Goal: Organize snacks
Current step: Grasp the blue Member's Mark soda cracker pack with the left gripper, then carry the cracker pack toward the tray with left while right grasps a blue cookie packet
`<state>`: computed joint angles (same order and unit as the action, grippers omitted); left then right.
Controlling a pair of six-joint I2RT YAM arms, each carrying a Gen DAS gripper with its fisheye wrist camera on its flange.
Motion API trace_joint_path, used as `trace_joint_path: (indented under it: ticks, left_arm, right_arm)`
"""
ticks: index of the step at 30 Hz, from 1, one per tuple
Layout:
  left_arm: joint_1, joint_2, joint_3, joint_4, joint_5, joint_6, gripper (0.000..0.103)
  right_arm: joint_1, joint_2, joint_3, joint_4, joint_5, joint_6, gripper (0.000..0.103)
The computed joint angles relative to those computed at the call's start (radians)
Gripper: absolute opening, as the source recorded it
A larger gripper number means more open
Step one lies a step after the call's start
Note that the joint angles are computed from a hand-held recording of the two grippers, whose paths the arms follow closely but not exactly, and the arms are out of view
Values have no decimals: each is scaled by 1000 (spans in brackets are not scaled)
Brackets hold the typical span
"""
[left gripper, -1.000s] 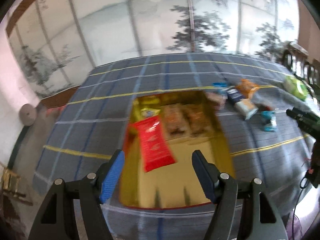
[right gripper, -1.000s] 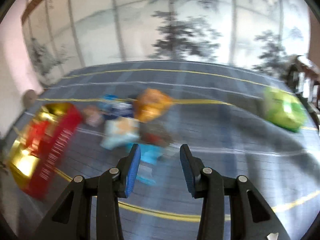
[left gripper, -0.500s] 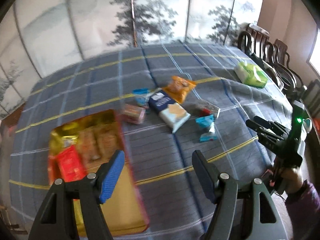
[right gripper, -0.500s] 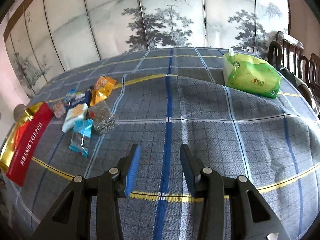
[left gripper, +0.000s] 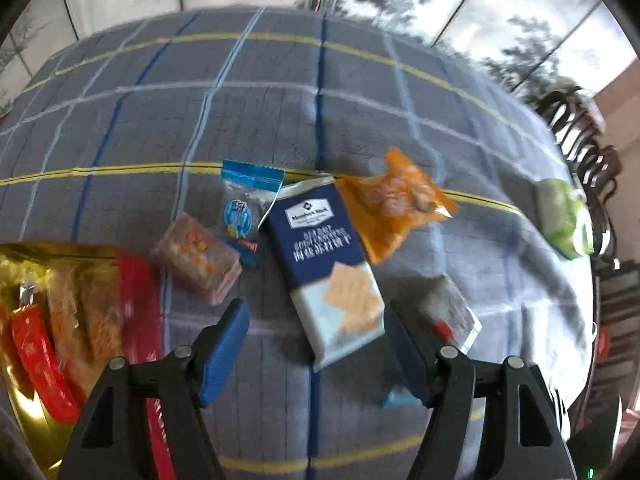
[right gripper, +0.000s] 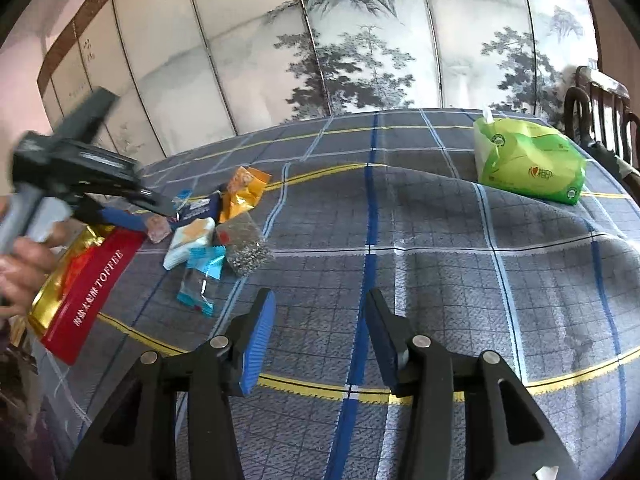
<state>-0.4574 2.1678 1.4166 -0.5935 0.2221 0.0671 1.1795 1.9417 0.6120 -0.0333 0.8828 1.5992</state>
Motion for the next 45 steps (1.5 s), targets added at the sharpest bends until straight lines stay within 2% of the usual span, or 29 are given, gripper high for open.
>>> trace_joint_path:
  ticks: [3,11,14,19,20,21,22,25,27,33,35,39,42,45]
  left_arm:
    - [-20,66,71,-22,-43,-32,71]
    - [-56,145,168,-53,-54,-56,71]
    - [-76,183,213,-75,-107,-73,71]
    - [-123,199,217,-43,-197,-81,71]
    - [-132,189,195,-13,-209,-80,67]
    - [-136,166,155,27,-207,-74,56]
    - [-145,159,142,32,-210,-69,54]
    - [-152,115,71,63,-207,-53,51]
    - [-156,34,-56,154,-234,-34,51]
    - [-92,-216,-349,283,-135,1,51]
    - [-69,-294,-425,306,-111,8,51]
    - [-12,-428,-534,289,-65,41,51]
    - [33,-481,-569,271,-36,66,51]
    - [95,-539,-593,247,-7,101,51]
  right_arm:
    - [-6,7,-7,53,5,-31,45]
    - [-22,20,-18,153,6,-98,45]
    - [-25,23,-23,175,7,-105,45]
    - [-27,20,-31,188,10,-108,48]
    - [-28,20,-31,188,10,-108,48]
    - [-28,21,-32,189,10,-106,48]
    - [-29,21,-32,191,9,-105,48]
    - [-34,25,-30,194,6,-103,49]
    - [-37,27,-27,194,1,-106,49]
    - [-46,44,6,171,-25,-144,49]
    - [-64,50,40,152,-73,-190,49]
    - [-90,50,40,312,-158,-273,49]
    - [-118,75,115,296,-200,-332,47]
    - [-169,110,153,336,-271,-381,42]
